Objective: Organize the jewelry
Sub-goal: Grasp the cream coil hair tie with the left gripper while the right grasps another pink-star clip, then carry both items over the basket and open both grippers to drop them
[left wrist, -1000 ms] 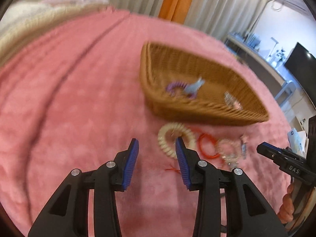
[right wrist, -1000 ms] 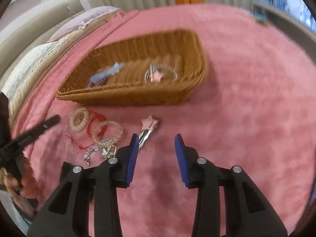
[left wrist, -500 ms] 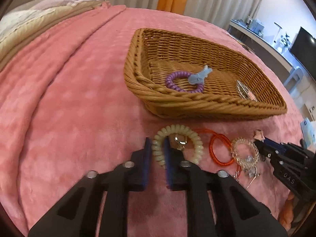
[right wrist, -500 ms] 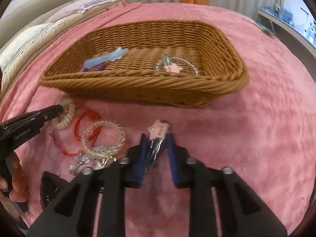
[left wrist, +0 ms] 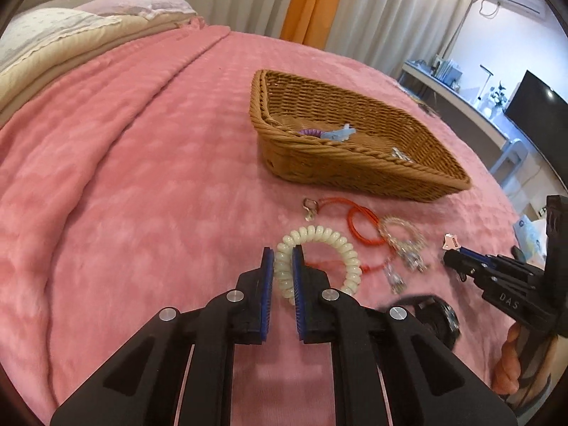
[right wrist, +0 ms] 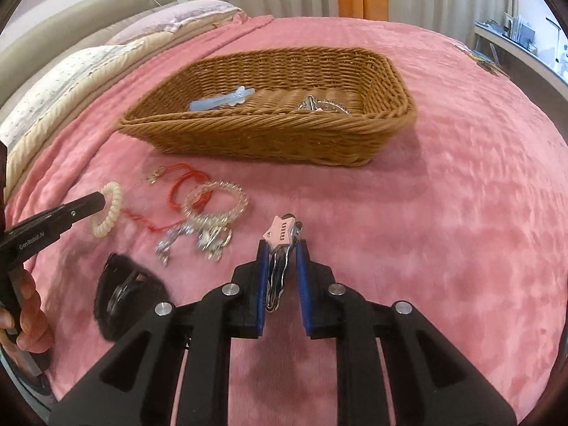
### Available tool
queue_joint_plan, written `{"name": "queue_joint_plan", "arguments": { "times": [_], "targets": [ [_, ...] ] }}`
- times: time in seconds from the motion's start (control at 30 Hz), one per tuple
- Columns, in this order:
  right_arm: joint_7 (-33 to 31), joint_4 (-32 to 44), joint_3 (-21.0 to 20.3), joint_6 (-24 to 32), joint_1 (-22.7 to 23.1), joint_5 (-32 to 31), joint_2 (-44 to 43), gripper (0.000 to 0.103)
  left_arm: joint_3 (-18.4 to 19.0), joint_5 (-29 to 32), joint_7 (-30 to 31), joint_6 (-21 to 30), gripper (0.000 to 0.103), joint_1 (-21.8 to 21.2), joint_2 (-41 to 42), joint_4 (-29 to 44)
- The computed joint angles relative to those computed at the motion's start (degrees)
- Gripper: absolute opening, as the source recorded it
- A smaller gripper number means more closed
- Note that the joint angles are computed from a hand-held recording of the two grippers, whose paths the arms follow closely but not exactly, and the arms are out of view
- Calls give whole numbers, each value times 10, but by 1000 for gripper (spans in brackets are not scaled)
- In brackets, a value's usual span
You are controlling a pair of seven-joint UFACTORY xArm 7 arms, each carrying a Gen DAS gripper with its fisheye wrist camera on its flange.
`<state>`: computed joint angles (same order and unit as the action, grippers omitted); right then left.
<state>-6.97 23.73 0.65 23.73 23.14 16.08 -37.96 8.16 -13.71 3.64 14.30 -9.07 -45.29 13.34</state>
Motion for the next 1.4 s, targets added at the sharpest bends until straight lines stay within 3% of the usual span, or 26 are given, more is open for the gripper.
{"name": "queue_joint_plan", "arguments": {
  "times": [0.17, 0.33, 0.47, 0.63, 0.8, 0.93, 1.0, 1.13, 1.23, 1.37, 1.4],
  "targets": [
    [-12, -20, -14, 36, 5, 4, -76, 13, -12, 1, -15, 24, 9, 8, -72, -15],
    [-20, 13, -17, 48, 0, 0, -117, 13, -38, 16, -35, 30, 9, 8, -114, 15],
    [-32, 66, -17, 22, 3, -2, -97, 13, -59, 33, -51, -1, 9, 1, -76, 75],
    [-53, 152, -25, -22, 15, 1, -9, 13, -72, 54, -62, -67, 9, -4, 18, 145],
    [-92, 219, -56, -47, 43, 48, 96, 13, -39, 49, -62, -127, 9, -39, 143, 207],
    [-141, 268, -78, -35, 56, 115, 187, 13, -5, 32, -55, -141, 9, -66, 234, 242],
    [-153, 288, -75, -26, 48, 138, 227, 13, 46, 0, -21, -134, 9, -115, 273, 260],
    [-200, 306, -74, -4, 39, 200, 274, 14, 176, -117, 101, -127, 9, -259, 309, 275],
    [-210, 300, -56, -2, 21, 217, 286, 14, 179, -150, 136, -114, 9, -262, 330, 284],
    [-189, 304, -24, 5, -14, 194, 302, 14, 137, -154, 145, -102, 10, -222, 340, 288],
    [-182, 307, -16, 11, -22, 187, 306, 14, 124, -154, 142, -101, 15, -210, 339, 286]
  ]
}}
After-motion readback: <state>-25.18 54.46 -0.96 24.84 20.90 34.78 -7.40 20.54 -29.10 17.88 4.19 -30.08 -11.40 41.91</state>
